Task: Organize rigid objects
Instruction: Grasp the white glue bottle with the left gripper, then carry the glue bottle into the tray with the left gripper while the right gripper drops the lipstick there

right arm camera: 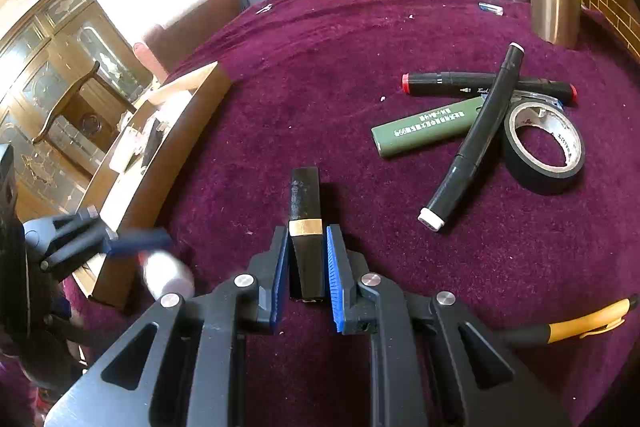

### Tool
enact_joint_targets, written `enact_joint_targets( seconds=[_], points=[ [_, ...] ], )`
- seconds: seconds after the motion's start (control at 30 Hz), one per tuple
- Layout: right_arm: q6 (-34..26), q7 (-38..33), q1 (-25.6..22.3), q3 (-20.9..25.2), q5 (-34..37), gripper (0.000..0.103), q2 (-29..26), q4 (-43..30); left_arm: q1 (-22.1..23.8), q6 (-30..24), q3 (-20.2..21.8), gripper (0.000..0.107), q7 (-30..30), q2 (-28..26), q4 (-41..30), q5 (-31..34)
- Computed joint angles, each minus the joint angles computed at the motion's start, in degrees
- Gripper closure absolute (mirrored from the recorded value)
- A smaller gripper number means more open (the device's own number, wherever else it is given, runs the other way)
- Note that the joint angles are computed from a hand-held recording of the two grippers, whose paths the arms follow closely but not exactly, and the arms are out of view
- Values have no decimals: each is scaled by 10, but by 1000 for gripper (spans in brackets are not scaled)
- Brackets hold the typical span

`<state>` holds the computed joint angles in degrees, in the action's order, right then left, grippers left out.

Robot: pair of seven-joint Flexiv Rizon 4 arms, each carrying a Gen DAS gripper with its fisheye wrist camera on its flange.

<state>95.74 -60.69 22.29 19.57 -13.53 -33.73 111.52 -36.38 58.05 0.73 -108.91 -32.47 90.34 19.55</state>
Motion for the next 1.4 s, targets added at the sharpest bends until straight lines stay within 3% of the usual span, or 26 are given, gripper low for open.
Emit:
enact_joint_targets(
  seconds=[0.13,0.3,0.37,0.47,0.6,0.8,0.83,0.93,0.97,1.1,1.13,1.2,1.33,1.4],
  points=[
    [2,-1,-3,3,1,88,-2,-1,6,30,-11,68,-10,3,23,-21],
    [-8,6,20,-21,1,87,5,0,-21,44,11,66,-47,-8,7,0],
    [-25,21,53,-57,-2,86,15,-1,-8,62,2,67,-54,-12,14,-18],
    [-63,56,134,-147,-28,86,30,-4,-5,93,-4,76,-71,9,47,-35],
    [-89,104,205,-233,-91,87,33,-4,32,194,-41,82,-65,54,132,-91],
    [-62,93,123,-127,-65,88,42,-10,72,299,-57,83,-47,145,256,-164],
    [-60,88,113,-111,-60,88,43,-13,76,309,-49,83,-50,163,276,-171],
    [-60,56,79,-49,-45,87,43,-34,44,308,29,84,-104,193,294,-134],
    [-61,44,69,-27,-38,87,40,-41,53,315,31,84,-113,201,304,-132],
    [-100,-32,3,102,5,87,0,-96,115,341,2,84,-108,219,349,-166],
    [-113,-46,-1,119,14,87,-11,-111,146,345,-27,84,-90,218,359,-190],
    [-142,-61,13,130,22,87,-33,-144,189,340,-70,84,-41,211,372,-251],
    [-197,-80,44,130,42,87,-73,-209,174,306,-25,84,-58,172,341,-248],
    [-225,-83,61,123,53,87,-94,-243,211,325,-60,84,-35,152,342,-279]
  ],
)
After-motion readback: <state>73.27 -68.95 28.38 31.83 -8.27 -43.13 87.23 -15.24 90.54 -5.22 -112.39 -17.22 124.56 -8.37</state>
